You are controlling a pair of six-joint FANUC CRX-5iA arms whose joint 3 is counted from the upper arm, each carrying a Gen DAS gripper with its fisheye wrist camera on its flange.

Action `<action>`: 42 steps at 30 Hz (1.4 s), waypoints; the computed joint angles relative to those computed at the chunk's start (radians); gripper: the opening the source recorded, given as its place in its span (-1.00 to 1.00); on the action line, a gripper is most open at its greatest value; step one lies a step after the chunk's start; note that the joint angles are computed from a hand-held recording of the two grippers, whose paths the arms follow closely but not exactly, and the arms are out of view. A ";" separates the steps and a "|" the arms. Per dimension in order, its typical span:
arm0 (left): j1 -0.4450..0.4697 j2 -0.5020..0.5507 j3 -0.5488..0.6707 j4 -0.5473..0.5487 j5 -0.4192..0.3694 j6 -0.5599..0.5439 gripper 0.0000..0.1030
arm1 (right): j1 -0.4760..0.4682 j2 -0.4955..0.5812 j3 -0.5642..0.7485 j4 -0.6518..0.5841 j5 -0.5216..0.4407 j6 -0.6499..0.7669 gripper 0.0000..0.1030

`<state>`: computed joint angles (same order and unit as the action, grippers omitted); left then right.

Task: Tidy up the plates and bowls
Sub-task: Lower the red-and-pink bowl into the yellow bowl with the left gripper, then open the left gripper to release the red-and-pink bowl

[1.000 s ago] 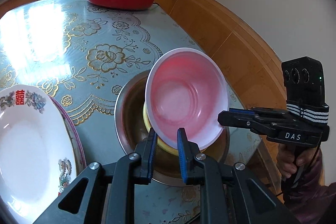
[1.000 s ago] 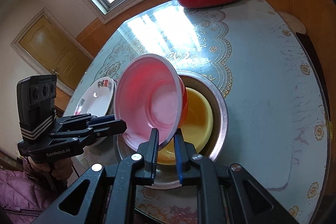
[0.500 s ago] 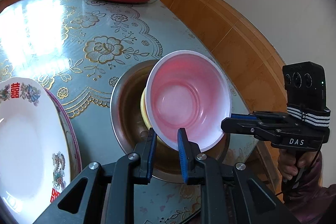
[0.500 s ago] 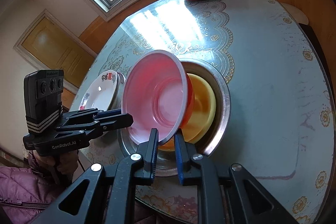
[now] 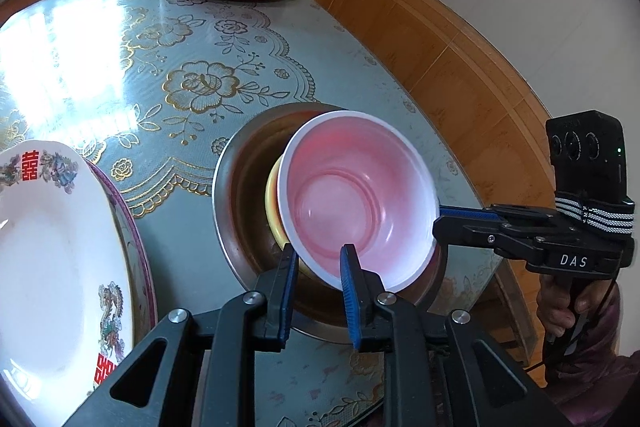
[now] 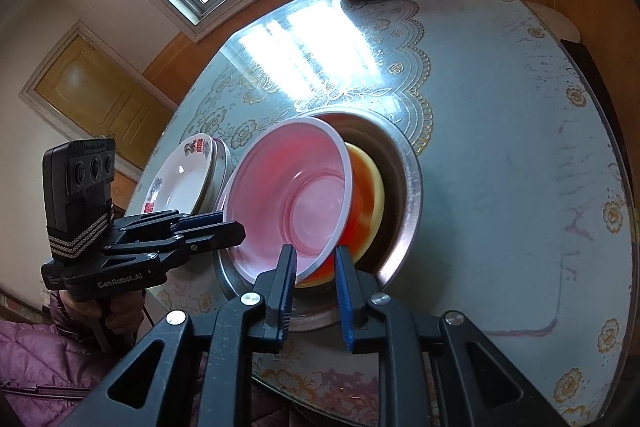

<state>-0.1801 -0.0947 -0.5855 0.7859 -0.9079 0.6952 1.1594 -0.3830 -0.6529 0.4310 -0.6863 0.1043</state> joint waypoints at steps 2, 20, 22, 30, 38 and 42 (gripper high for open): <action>0.002 -0.003 -0.001 -0.001 0.003 0.001 -0.56 | 0.004 -0.010 -0.006 0.029 -0.028 -0.028 -0.53; -0.027 -0.028 -0.010 -0.058 0.085 0.038 -0.51 | 0.007 0.163 0.087 0.135 -0.193 0.031 -0.60; -0.028 -0.032 -0.012 -0.061 0.092 0.035 -0.50 | 0.005 0.163 0.085 0.139 -0.193 0.029 -0.60; -0.026 -0.044 -0.025 -0.049 0.103 0.023 -0.47 | 0.004 0.153 0.076 0.138 -0.182 0.011 -0.58; -0.014 -0.075 -0.048 -0.039 0.101 0.007 -0.47 | 0.007 0.112 0.042 0.176 -0.153 -0.079 -0.51; -0.004 -0.089 -0.060 -0.022 0.095 -0.005 -0.45 | 0.013 0.081 0.017 0.212 -0.155 -0.152 -0.50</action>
